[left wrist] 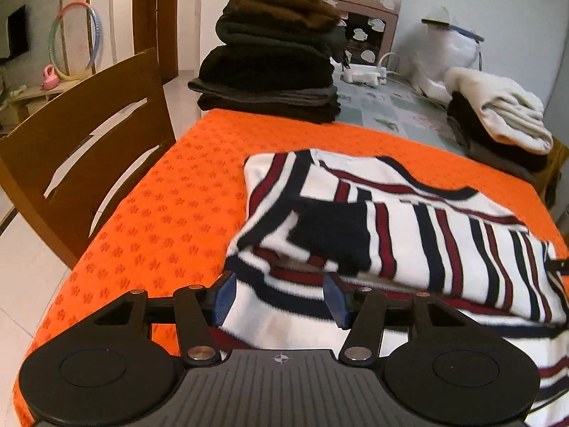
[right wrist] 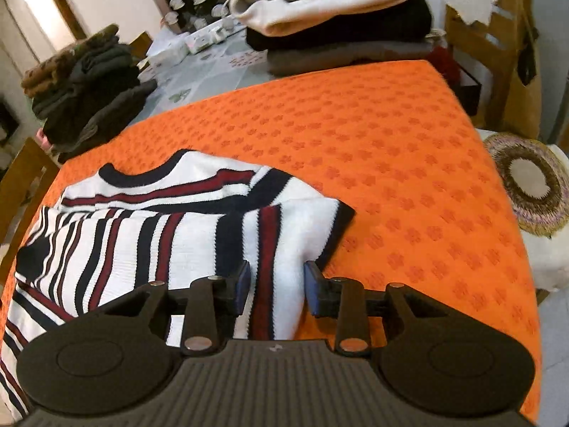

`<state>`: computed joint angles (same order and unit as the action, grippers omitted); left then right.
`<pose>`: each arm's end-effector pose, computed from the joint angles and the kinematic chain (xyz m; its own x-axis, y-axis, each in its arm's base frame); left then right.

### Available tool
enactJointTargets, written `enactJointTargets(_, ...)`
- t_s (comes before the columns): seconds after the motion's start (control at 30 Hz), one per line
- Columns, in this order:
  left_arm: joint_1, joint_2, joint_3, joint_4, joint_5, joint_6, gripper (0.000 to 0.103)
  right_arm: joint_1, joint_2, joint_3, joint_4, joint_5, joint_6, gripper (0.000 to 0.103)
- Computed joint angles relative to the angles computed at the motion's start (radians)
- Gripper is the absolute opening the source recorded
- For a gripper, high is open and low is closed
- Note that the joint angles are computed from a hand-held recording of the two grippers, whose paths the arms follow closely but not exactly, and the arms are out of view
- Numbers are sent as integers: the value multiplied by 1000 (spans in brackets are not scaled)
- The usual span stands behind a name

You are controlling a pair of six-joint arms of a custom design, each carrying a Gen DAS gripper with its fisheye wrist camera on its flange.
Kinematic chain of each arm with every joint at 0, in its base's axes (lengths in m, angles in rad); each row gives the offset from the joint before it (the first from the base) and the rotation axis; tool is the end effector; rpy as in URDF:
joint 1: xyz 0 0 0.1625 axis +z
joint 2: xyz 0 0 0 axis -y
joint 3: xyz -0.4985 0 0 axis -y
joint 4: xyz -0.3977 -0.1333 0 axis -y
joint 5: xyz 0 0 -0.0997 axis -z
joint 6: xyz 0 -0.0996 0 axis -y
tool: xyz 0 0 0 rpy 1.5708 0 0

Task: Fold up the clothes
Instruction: 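Grasp the black hem with both tools and lift it toward the collar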

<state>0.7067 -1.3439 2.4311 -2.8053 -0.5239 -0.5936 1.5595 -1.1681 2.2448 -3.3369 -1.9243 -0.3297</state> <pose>-0.1639 -0.4286 0.2615 -0.7702 -0.1123 -0.6279 0.3878 0.6991 -0.6007 0.0929 -0.5214 0.2623 -0.8880 -0.0314 0.4587 -0.2947 0.8047 -0.5153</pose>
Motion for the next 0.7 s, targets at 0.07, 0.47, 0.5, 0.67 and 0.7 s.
enactJointTargets(0.07, 37, 41, -29, -101, -31, 82, 57, 8, 13, -7, -7, -21, -33, 38)
enactJointTargets(0.47, 113, 128, -112, -389, -133, 467, 57, 47, -69, 90, -61, -81, -46, 39)
enactJointTargets(0.5, 109, 111, -101, -385, -141, 484, 57, 51, -87, 112, -71, -77, -34, 39)
enactJointTargets(0.67, 77, -5, -12, -377, -166, 550, 57, 96, -164, 251, -164, -95, 5, 39)
enactJointTargets(0.7, 68, -36, 12, -371, -173, 559, 57, 109, -176, 286, -193, -103, 17, 39)
